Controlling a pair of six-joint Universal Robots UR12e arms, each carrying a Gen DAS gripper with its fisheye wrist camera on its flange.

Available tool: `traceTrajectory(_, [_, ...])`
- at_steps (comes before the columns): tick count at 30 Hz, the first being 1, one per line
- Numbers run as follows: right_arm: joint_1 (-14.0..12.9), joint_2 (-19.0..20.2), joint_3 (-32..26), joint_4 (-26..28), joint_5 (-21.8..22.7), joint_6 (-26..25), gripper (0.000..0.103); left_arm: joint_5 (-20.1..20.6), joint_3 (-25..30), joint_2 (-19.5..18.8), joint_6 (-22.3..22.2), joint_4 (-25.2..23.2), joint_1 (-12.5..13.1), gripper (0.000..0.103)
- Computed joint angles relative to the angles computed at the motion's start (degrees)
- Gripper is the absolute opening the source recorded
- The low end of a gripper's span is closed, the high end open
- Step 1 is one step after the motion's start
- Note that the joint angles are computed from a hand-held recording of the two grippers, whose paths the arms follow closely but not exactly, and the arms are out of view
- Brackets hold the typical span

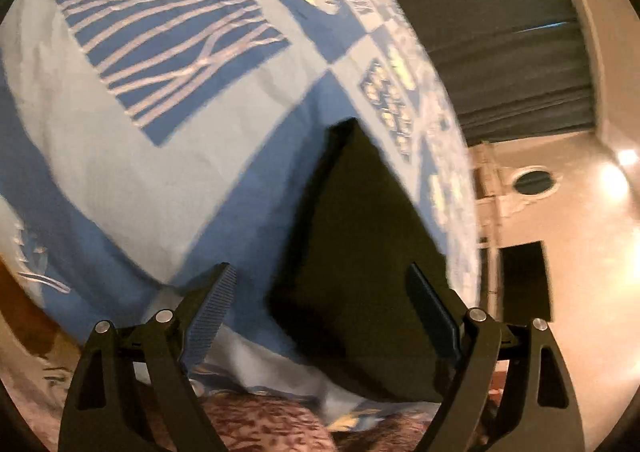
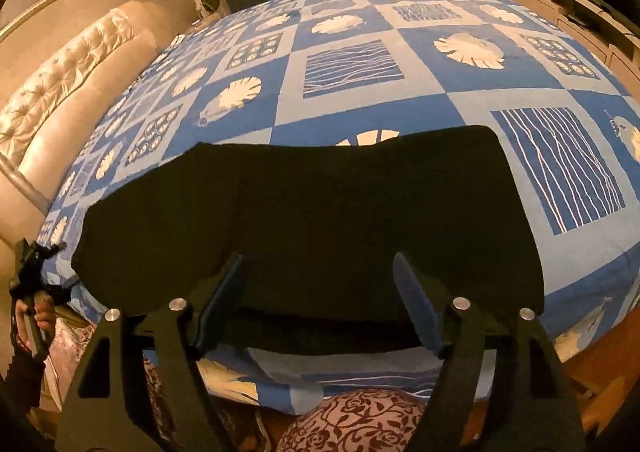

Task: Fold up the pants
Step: 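Grasp the folded pants edge with the left tool and lift it toward the right tool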

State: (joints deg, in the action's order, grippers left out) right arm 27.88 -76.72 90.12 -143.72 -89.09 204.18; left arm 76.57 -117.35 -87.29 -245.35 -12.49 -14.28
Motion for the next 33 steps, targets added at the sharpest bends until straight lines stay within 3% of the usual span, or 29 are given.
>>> traceTrajectory(3, [0.65,0.14,-0.24,0.07,-2.12,-1.27,0.076,-2.57,0.34,-1.32,-0.42,1.94,-0.36,0.085])
traceTrajectory(7, [1.81,0.33,-0.71,-0.29,-6.24,-3.64,0.076,1.33,3.03,-2.05,5.36,-3.45,-2.41,0.084])
traceTrajectory(9, [2.74,0.54,-1.07,-0.6,-9.66,-5.51,0.077,3.57,4.29,-2.34,6.83,-6.46,-3.25,0.076])
traceTrajectory(13, [3.94,1.17,-2.04,-0.3,-14.7,-8.46,0.078,7.08,5.7,-2.36,6.36,-11.89,-3.92,0.04])
traceTrajectory(17, [4.66,1.62,-2.54,-0.11,-17.66,-10.55,0.081,6.39,5.1,-2.1,5.43,-11.55,-3.43,0.02])
traceTrajectory(23, [4.62,1.7,-2.65,0.39,-18.63,-10.21,0.083,11.3,8.12,-2.59,9.83,-15.22,-5.24,0.016])
traceTrajectory(33, [3.16,1.28,-2.44,2.82,-16.94,-6.58,0.083,17.93,14.99,-4.91,14.27,-13.69,-9.08,0.016])
